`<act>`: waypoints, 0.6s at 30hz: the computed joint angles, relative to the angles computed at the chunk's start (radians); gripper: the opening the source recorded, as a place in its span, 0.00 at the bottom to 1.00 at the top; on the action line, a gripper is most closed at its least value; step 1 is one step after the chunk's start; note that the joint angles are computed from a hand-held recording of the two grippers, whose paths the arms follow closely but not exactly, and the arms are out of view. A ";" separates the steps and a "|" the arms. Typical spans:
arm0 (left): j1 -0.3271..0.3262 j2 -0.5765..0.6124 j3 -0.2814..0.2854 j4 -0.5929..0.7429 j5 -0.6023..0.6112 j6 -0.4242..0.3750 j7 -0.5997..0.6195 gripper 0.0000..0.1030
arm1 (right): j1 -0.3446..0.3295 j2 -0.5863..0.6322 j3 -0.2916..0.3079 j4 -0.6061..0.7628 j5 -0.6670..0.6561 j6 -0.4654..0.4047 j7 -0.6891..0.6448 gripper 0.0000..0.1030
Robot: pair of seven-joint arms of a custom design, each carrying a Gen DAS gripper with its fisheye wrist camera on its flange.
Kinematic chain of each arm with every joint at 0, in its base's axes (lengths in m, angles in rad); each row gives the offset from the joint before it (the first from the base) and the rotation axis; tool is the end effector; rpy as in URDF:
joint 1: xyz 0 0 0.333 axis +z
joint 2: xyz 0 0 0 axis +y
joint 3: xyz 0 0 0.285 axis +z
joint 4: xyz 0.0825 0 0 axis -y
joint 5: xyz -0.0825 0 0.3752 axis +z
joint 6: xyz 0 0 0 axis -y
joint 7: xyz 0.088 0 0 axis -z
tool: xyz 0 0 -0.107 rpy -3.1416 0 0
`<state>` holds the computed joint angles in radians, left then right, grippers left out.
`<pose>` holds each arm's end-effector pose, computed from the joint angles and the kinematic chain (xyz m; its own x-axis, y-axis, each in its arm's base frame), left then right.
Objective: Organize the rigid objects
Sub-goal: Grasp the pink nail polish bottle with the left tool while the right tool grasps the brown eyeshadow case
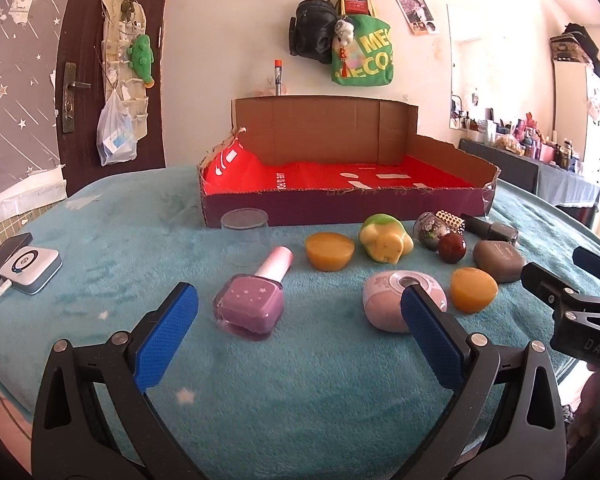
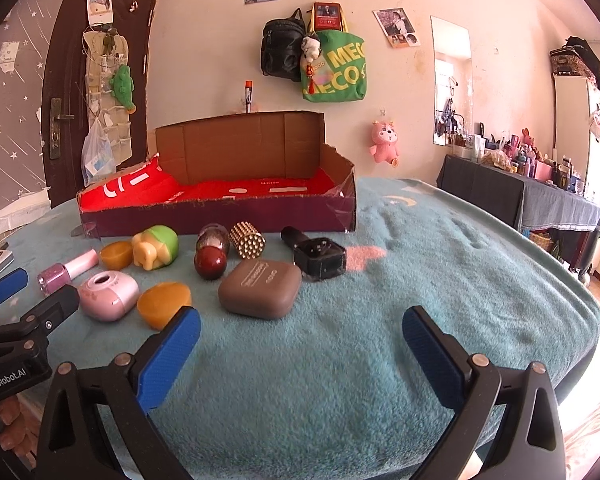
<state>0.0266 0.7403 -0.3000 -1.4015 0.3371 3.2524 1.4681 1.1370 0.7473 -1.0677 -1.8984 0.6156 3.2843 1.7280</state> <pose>0.7257 -0.1652 0.4032 -0.3234 -0.9462 0.0049 -0.3923 0.1294 -0.9107 0.6401 0.1059 0.3920 -0.2622 -0.9650 0.0042 -0.4096 0.1074 -0.9059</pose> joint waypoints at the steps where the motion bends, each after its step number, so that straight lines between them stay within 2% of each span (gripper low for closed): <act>1: 0.020 0.012 -0.030 0.022 0.003 -0.027 0.013 1.00 | -0.006 0.005 -0.004 0.016 -0.001 -0.020 0.002 1.00; 3: 0.040 0.036 -0.068 0.072 -0.008 -0.088 0.048 1.00 | -0.036 -0.006 0.013 0.042 -0.027 -0.042 0.016 1.00; 6: 0.023 0.064 -0.058 0.149 -0.045 -0.172 0.091 1.00 | -0.078 -0.014 0.035 0.082 -0.071 -0.092 0.048 1.00; 9: 0.007 0.091 -0.049 0.228 -0.080 -0.259 0.142 1.00 | -0.096 0.005 0.026 0.126 -0.106 -0.153 0.098 1.00; 11: 0.006 0.115 -0.061 0.285 -0.111 -0.325 0.190 1.00 | -0.107 0.019 0.018 0.158 -0.134 -0.199 0.128 1.00; 13: 0.004 0.147 -0.073 0.351 -0.146 -0.388 0.235 1.00 | -0.135 0.020 0.036 0.193 -0.162 -0.240 0.146 1.00; 16: -0.018 0.199 -0.061 0.464 -0.191 -0.489 0.278 0.96 | -0.173 0.025 0.060 0.240 -0.198 -0.292 0.179 1.00; 18: -0.036 0.236 -0.048 0.546 -0.220 -0.560 0.301 0.89 | -0.197 0.024 0.079 0.263 -0.222 -0.313 0.194 1.00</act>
